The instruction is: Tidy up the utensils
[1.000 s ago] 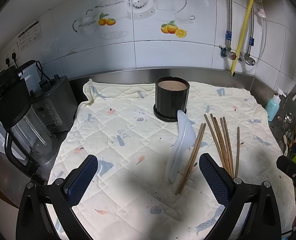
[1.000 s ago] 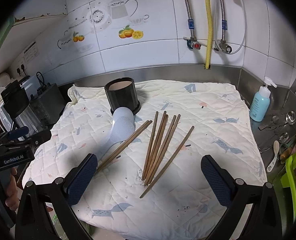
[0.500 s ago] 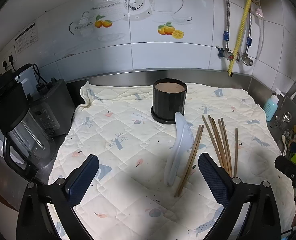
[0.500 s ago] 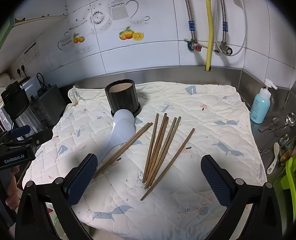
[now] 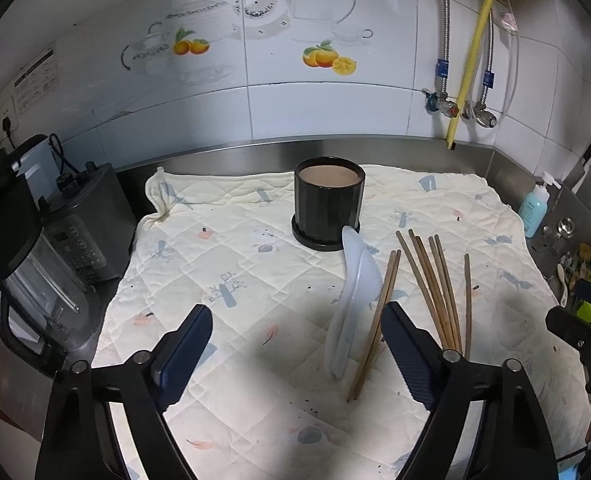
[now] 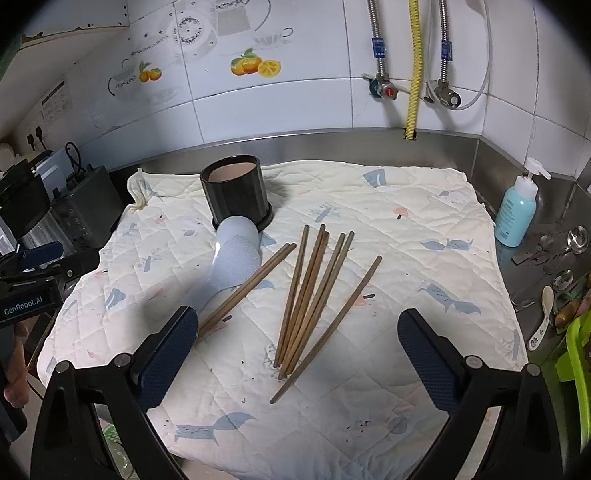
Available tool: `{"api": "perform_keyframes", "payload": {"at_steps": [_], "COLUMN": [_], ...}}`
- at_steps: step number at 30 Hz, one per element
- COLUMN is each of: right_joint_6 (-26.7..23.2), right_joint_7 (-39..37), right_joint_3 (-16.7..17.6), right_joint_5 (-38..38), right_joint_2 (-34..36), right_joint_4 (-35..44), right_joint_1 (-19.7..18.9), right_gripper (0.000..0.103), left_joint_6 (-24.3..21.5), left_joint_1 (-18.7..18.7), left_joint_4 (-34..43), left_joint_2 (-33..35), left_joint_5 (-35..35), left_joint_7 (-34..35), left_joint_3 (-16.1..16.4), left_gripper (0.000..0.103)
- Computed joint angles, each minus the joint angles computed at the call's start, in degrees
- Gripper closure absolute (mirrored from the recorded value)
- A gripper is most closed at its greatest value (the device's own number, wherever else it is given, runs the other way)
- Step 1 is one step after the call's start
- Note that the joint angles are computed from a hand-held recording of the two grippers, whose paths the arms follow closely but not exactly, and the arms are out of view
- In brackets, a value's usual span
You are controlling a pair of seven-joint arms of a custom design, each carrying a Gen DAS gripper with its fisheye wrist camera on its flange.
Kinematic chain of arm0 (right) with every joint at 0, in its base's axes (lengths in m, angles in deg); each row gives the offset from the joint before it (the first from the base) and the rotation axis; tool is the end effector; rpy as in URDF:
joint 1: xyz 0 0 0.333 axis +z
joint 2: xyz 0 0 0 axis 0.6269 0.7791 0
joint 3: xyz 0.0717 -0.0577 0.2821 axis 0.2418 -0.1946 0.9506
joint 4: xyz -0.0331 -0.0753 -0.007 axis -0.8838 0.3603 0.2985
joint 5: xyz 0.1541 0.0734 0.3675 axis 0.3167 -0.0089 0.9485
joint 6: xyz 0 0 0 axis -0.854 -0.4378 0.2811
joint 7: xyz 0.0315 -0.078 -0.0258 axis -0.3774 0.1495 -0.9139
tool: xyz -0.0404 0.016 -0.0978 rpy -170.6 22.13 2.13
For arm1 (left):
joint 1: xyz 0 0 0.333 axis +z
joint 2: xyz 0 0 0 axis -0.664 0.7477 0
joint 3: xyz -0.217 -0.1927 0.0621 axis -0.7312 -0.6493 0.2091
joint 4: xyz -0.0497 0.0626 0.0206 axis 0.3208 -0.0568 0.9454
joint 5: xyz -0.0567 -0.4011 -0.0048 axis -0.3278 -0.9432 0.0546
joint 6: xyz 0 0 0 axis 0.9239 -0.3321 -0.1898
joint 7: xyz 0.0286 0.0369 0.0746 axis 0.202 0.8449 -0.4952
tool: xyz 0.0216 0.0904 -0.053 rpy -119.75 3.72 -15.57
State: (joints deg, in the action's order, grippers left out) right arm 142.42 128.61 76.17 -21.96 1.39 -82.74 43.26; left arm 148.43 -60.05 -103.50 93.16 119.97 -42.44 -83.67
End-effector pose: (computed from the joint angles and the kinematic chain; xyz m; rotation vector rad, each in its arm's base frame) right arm 0.7068 0.0824 0.6456 -1.9478 1.2913 -0.4470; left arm 0.6285 -0.2696 0.6589 -1.9004 1.4728 -0.6208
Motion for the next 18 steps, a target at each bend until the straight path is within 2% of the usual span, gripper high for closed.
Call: {"api": "perform_keyframes", "payload": {"at_steps": [3,6,11,18], "right_joint_6": [-0.46,-1.0,-3.24,-7.1], "right_joint_7": [0.4,1.45,4.48,8.76], "right_joint_3": [-0.1,-0.42,-0.64,-0.59], "right_joint_5": [-0.03,-1.1,-2.35,-4.42], "right_joint_2": [0.66,1.7,4.49,9.91], "right_joint_4": [0.75,1.88,5.48,13.1], "right_joint_1": [-0.14,0.0,-0.12,-0.12], "right_gripper": [0.0,0.005,0.019,0.041], "left_joint_6": [1.04,1.17,1.81,2.55], "left_joint_1": [0.68,1.11,1.9,2.99], "left_joint_4": [0.49,1.69,3.81,7.37], "left_joint_2": [0.73,1.95,4.14,7.48], "left_joint_5": [-1.45,-2.72,-5.15,-8.37], "left_joint_7": [1.39,2.73,5.52,9.34], "left_joint_3": [-0.05,0.16,0.6,1.32], "left_gripper": [0.02,0.025,0.034,0.039]}}
